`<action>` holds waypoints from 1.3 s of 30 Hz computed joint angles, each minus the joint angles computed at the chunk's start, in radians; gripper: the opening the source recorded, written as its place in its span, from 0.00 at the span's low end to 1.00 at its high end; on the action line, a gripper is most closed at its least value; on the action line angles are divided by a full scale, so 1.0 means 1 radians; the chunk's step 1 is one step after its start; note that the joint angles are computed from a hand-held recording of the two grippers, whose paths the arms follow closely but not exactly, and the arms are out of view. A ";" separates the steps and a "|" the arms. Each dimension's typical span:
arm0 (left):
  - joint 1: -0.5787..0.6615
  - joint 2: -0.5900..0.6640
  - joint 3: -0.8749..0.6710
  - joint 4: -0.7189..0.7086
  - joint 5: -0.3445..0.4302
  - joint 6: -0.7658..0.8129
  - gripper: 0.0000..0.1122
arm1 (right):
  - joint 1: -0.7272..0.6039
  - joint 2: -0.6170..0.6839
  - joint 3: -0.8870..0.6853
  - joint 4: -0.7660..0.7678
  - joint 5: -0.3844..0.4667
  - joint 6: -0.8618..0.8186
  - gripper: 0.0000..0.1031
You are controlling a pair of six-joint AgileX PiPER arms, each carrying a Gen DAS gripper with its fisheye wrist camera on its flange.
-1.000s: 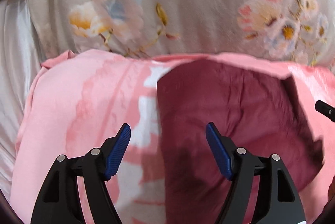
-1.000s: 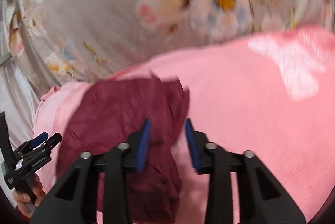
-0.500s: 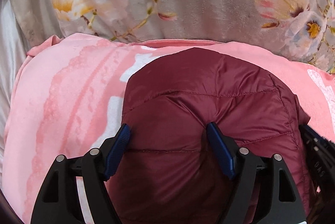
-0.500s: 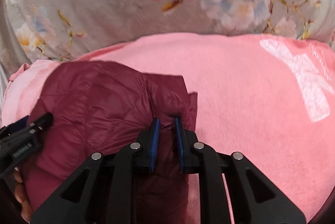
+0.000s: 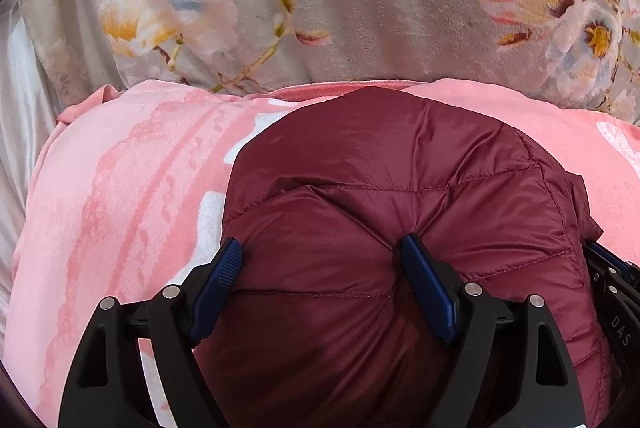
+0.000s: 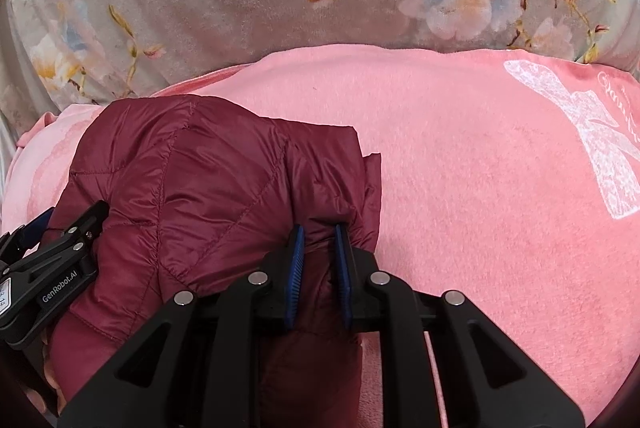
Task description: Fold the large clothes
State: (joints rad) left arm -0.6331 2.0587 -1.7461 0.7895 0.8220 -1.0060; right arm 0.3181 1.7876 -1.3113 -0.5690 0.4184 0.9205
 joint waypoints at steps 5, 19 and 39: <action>0.000 0.001 0.001 0.001 -0.002 -0.002 0.72 | -0.002 0.001 0.001 0.010 -0.005 -0.008 0.14; -0.114 -0.323 0.411 0.077 -0.001 -0.167 0.72 | 0.108 -0.357 0.364 -0.119 -0.002 0.123 0.22; -0.593 -0.661 0.880 0.014 0.254 -0.597 0.72 | 1.046 -0.647 0.728 -0.379 0.792 0.924 0.68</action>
State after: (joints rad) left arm -1.2266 1.3980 -0.8661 0.8033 1.0762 -1.6026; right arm 1.3640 1.1411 -0.5836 -0.9475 1.2103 1.8441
